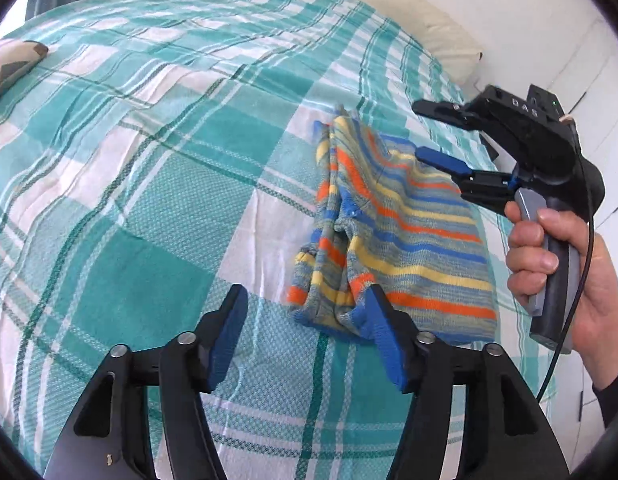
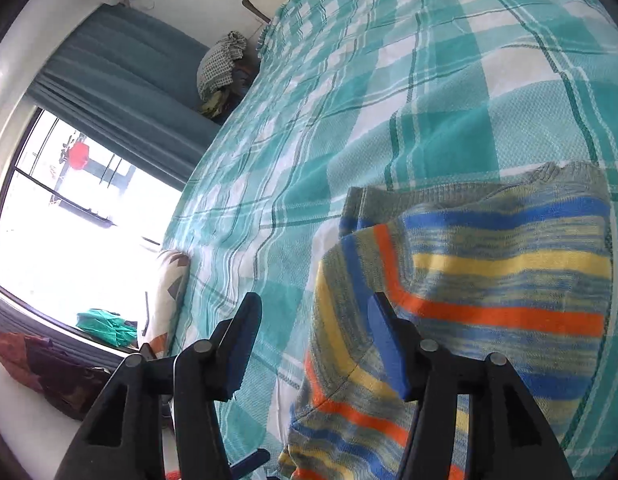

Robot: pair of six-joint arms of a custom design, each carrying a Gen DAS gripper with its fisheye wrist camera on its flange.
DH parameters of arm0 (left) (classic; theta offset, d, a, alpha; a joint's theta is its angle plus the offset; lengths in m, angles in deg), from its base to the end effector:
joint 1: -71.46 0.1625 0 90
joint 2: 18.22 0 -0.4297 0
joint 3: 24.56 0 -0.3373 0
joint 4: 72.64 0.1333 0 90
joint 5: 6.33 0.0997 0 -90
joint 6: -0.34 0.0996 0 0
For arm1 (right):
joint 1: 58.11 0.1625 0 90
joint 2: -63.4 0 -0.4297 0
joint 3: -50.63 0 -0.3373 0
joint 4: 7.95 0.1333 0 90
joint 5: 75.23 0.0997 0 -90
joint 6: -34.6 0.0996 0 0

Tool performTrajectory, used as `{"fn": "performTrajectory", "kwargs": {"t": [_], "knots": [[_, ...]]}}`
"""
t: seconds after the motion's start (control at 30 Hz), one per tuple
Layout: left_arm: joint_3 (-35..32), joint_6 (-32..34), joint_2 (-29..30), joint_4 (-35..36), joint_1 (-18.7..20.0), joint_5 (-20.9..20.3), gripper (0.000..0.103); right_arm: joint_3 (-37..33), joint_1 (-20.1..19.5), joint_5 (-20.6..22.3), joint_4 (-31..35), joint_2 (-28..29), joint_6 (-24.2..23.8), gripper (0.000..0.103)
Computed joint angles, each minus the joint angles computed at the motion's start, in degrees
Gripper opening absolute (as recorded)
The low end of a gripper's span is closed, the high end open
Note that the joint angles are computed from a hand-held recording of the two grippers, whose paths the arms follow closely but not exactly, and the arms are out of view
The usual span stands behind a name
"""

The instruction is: Fold small clothes

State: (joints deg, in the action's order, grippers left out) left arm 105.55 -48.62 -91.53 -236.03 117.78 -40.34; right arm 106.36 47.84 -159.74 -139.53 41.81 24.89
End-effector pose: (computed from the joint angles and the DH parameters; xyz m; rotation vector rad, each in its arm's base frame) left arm -0.1336 -0.4525 0.2669 -0.2970 2.3944 -1.1670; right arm 0.3545 -0.7207 0.0459 -0.6828 2.9553 -0.1890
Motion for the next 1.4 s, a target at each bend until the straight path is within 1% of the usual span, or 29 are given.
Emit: {"fn": "performTrajectory", "kwargs": {"t": [0.03,0.07,0.1,0.13,0.17,0.2,0.23,0.27,0.3,0.33,0.37,0.4,0.43,0.47,0.5,0.53,0.6,0.7,0.77,0.8,0.87,0.97,1.07,1.13,1.2,1.27,1.33,1.37,1.4], "knots": [[0.9,1.9,0.2,-3.0,-0.7,1.0,0.079,3.1,0.3,-2.2,-1.6,-2.3,-2.6,0.057],[1.0,4.3,0.7,-5.8,-0.6,0.7,0.085,7.1,0.7,-4.7,-3.9,-4.9,-6.2,0.057],[0.1,6.5,1.3,-7.1,0.1,-0.6,0.086,12.3,1.0,-7.4,-7.9,-8.0,-11.0,0.057],[-1.0,7.8,2.1,-6.9,0.9,-1.4,0.086,17.8,1.3,-10.0,-12.7,-10.9,-15.1,0.057],[-2.4,8.8,3.1,-6.0,2.0,-1.5,0.086,22.8,1.3,-12.0,-17.0,-13.2,-18.2,0.057],[-4.0,8.7,4.1,-3.3,3.0,-1.1,0.086,26.8,1.0,-13.3,-19.8,-15.1,-19.9,0.057],[-6.3,6.8,5.1,1.8,4.4,-0.6,0.081,29.7,0.5,-14.0,-20.9,-16.4,-20.2,0.057],[-7.9,4.4,5.3,6.7,5.7,-0.8,0.073,31.7,0.0,-14.8,-20.9,-17.1,-19.6,0.057],[-9.0,3.4,5.4,9.2,7.3,-1.4,0.072,32.8,-0.5,-16.4,-19.8,-17.2,-19.3,0.062],[-8.8,3.0,4.9,9.3,7.6,-1.8,0.07,33.0,-0.7,-19.2,-18.0,-16.7,-19.1,0.066],[-8.5,2.0,4.0,10.7,7.3,-1.3,0.067,33.2,-0.7,-22.0,-16.9,-16.2,-18.7,0.066],[-8.5,-0.3,2.6,14.3,6.6,-0.8,0.068,34.2,-1.0,-22.9,-17.7,-16.5,-18.2,0.066],[-8.0,-1.8,1.1,16.2,5.7,-0.3,0.072,35.9,-1.1,-22.0,-20.6,-17.2,-17.8,0.066],[-6.7,-2.7,-0.5,16.3,4.6,0.3,0.078,37.5,-1.0,-20.5,-23.1,-18.2,-17.3,0.066],[-5.4,-4.1,-2.2,17.2,3.2,1.3,0.083,39.2,-1.0,-18.9,-25.6,-19.4,-16.9,0.068],[-4.5,-6.0,-3.8,19.2,2.0,2.5,0.09,40.8,-0.8,-18.1,-28.0,-20.5,-16.7,0.073],[-3.1,-9.2,-6.3,23.6,0.0,4.2,0.092,44.1,0.0,-18.3,-33.0,-22.6,-17.4,0.08],[-2.1,-13.2,-8.3,30.7,-1.4,5.2,0.092,48.4,0.7,-20.8,-39.2,-25.1,-19.6,0.08],[-1.4,-17.6,-8.8,36.8,-2.8,7.5,0.092,51.6,0.6,-22.7,-43.1,-26.6,-20.5,0.08],[-1.1,-19.0,-8.8,38.4,-3.5,8.2,0.092,52.9,0.4,-23.4,-44.5,-27.4,-20.8,0.08],[-0.6,-18.6,-8.4,37.8,-4.4,8.7,0.092,55.0,0.1,-24.6,-46.8,-28.2,-21.4,0.08],[-2.1,-11.3,-5.7,31.5,-4.0,7.9,0.092,56.2,-0.5,-25.0,-48.7,-28.4,-21.8,0.08],[-5.4,-2.5,-1.1,23.3,-3.1,8.0,0.092,54.2,-0.4,-24.0,-48.5,-27.4,-21.1,0.08],[-8.4,2.7,2.6,18.5,-1.7,8.6,0.092,51.8,0.3,-23.0,-48.6,-25.9,-21.3,0.08],[-12.2,5.6,5.8,16.4,0.9,7.3,0.093,48.9,1.0,-22.0,-47.6,-23.9,-21.5,0.08],[-16.5,5.4,8.2,19.1,4.2,4.5,0.093,46.0,1.5,-22.0,-46.3,-21.4,-22.0,0.08],[-20.1,2.2,10.0,26.6,7.1,3.3,0.092,43.6,1.4,-22.9,-44.8,-18.7,-21.5,0.08],[-20.8,1.3,10.4,29.3,8.1,2.8,0.091,42.0,1.1,-23.6,-41.7,-17.5,-20.8,0.08],[-20.5,1.7,10.2,29.6,8.6,1.9,0.091,39.9,0.7,-25.2,-36.3,-16.2,-19.0,0.08]]}}
